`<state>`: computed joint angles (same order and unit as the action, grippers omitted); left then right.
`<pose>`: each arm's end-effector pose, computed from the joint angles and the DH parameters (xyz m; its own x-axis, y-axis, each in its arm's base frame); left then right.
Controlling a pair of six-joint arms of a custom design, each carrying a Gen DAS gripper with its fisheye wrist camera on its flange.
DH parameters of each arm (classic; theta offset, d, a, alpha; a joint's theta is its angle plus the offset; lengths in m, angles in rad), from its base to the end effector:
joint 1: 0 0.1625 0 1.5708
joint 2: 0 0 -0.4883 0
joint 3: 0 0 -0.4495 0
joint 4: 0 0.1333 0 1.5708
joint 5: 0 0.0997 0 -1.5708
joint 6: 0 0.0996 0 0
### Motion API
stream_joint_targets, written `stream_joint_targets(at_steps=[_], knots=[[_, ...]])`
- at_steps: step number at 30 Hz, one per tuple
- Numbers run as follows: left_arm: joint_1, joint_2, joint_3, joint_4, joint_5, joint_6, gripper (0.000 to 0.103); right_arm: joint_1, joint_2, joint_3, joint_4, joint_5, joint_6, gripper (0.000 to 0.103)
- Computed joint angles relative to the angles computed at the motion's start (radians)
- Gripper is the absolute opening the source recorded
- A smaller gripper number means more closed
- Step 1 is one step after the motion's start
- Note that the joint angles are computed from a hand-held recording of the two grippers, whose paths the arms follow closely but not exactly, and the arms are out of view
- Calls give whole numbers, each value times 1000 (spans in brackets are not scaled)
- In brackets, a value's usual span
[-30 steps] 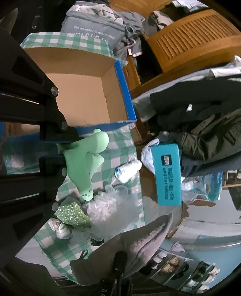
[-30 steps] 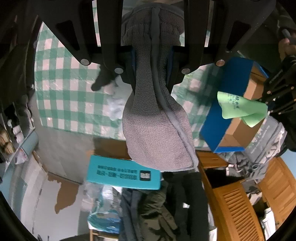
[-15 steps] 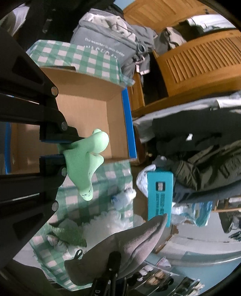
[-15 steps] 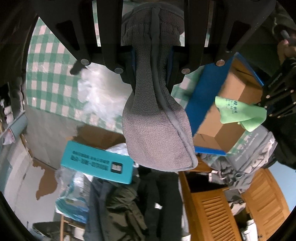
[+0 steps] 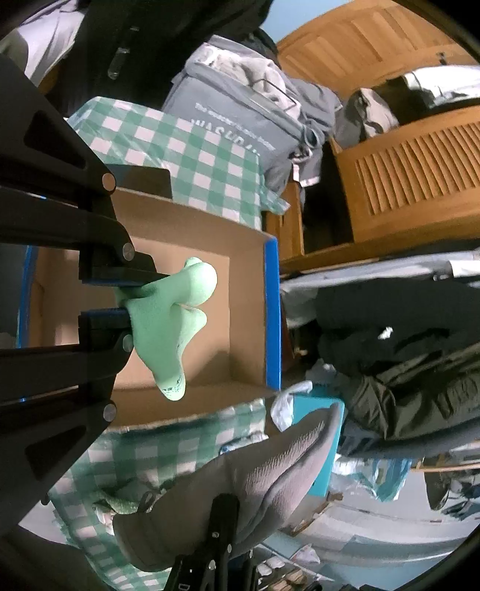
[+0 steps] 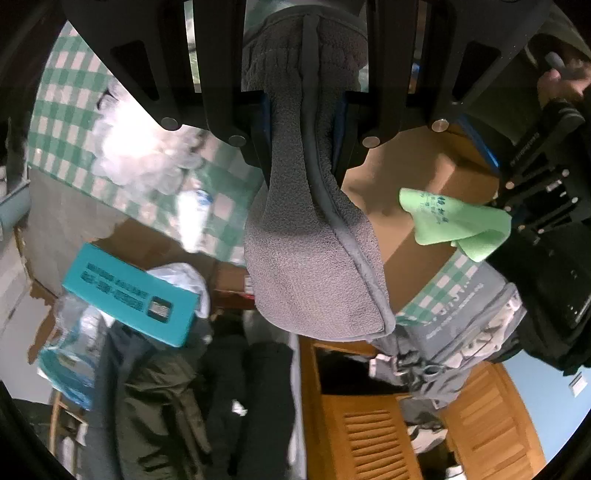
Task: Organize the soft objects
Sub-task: 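Lift and carry the grey sock and green socks over the cardboard box with both tools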
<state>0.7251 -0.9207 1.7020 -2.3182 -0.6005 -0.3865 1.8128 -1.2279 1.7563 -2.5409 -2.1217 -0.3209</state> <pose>-0.3903 -0.6338 0.1750 -0.6097 0.1590 -0.7765 0.5595 0.7803 -0.2794 0.2415 -0.6395 0.3617 -0.7675 -0.2644 0.5839 -0.4834 0.8370 -0.2564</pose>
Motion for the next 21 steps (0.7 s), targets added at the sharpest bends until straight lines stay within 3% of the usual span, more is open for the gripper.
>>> stream_joint_targets(at_steps=[21], knots=[[63, -30, 8, 129, 52, -106, 9, 41, 162, -108, 85, 38, 17, 24]])
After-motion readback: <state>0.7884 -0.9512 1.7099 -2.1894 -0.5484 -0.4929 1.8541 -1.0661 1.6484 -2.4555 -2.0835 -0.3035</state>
